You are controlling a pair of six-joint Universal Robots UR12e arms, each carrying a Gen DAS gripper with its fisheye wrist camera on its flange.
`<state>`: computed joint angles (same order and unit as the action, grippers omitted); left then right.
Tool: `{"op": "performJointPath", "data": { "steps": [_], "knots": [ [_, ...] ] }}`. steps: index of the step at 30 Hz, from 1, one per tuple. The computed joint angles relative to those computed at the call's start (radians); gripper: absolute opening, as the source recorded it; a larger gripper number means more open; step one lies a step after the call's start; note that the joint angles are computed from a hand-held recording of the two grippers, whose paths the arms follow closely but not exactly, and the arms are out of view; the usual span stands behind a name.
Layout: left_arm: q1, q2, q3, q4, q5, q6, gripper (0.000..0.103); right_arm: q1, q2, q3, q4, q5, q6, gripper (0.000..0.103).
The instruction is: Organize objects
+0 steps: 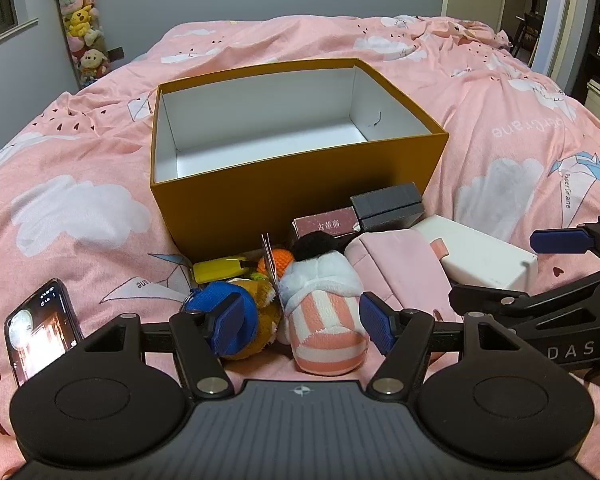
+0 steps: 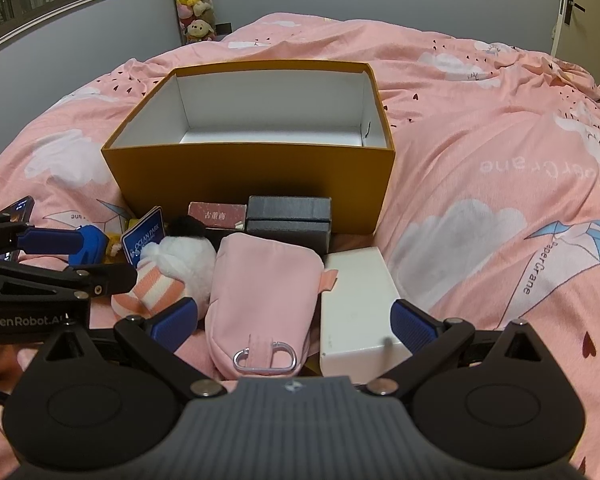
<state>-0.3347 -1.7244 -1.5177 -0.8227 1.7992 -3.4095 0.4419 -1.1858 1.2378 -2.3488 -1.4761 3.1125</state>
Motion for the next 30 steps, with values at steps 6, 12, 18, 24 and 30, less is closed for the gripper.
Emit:
{"op": "performJointPath", "data": {
  "steps": [6,12,18,24,30],
  "knots": [
    [0.000,0.000,0.000,0.000,0.000,0.000,0.078,0.000,0.000,0.001,0.000,0.000,0.000,0.102],
    [0.000,0.000,-0.001,0.001,-0.004,0.001,0.078,0.000,0.001,0.001,0.006,0.004,0.005,0.102],
    [0.016,0.012,-0.014,0.002,-0.053,-0.019,0.070,-0.003,0.004,-0.008,0.024,0.018,0.010,0.102],
    [0.047,0.026,-0.018,-0.018,-0.113,-0.035,0.056,-0.012,0.012,-0.024,0.059,0.065,0.007,0.097],
    [0.086,0.034,-0.001,-0.080,-0.184,-0.022,0.049,-0.021,0.041,-0.079,0.141,0.132,-0.027,0.071]
  ]
}}
